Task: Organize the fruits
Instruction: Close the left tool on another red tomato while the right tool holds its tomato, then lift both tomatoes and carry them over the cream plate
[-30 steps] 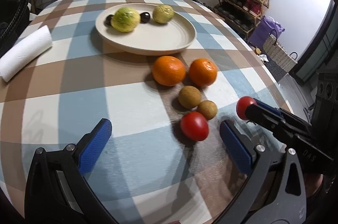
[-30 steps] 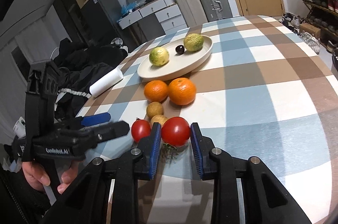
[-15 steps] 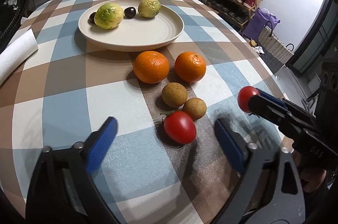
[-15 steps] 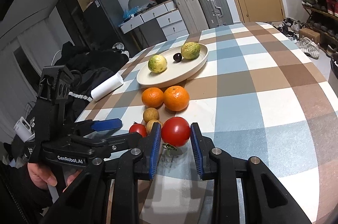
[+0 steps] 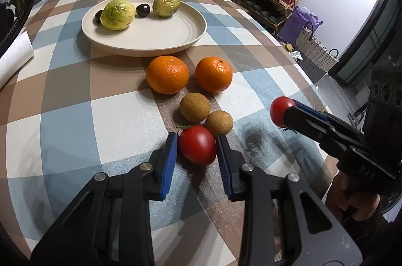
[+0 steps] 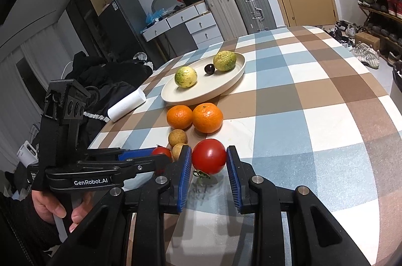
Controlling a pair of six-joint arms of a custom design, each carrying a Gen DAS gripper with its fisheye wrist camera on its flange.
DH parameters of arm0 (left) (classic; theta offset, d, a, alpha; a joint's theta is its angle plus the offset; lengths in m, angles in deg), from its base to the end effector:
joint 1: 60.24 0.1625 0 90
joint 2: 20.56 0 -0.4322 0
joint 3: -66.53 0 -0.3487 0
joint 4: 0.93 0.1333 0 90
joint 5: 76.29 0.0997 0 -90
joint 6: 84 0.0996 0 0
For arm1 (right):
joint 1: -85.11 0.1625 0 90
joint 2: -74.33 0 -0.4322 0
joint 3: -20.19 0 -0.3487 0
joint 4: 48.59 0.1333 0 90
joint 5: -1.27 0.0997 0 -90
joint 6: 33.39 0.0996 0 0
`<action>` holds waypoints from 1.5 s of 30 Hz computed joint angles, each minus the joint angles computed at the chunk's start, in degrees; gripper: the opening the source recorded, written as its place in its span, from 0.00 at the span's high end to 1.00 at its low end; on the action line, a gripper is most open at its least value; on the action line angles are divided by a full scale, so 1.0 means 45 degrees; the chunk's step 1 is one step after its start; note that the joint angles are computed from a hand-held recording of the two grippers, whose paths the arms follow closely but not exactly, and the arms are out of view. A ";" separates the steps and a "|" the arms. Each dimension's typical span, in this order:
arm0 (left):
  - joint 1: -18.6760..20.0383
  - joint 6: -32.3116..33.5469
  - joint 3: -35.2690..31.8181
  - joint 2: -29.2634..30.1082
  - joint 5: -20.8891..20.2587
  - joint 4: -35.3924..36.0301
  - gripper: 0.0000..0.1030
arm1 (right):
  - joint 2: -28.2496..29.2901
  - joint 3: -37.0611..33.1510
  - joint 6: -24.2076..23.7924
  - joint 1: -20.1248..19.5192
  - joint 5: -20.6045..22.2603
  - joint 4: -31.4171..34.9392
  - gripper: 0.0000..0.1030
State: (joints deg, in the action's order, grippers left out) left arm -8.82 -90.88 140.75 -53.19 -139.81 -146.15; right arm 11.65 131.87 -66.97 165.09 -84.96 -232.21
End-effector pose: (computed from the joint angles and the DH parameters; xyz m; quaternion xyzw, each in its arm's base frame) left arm -0.3242 -0.6914 0.1009 0.2378 0.9372 -0.1944 0.1651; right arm 0.0389 -0.5836 0.2826 0.2010 -0.9026 0.3636 0.1126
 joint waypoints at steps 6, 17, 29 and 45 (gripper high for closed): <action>0.0042 0.0031 0.0149 -0.0184 -0.0270 -0.0157 0.73 | 0.0003 0.0019 -0.0170 0.0106 -0.0041 0.0068 0.72; 0.0237 0.0125 -0.0602 -0.0416 -0.0308 -0.0425 0.74 | 0.0105 -0.0703 0.0132 0.0370 -0.0079 0.0263 0.72; 0.0671 0.0600 -0.4526 0.0938 -0.0730 0.1384 0.80 | 0.0770 -0.3596 0.0347 0.0871 0.0305 0.2161 0.72; 0.0683 -0.0251 -0.2001 0.0176 -0.1288 0.1454 0.54 | 0.1231 -0.3741 0.0835 0.0492 0.0356 0.2589 0.72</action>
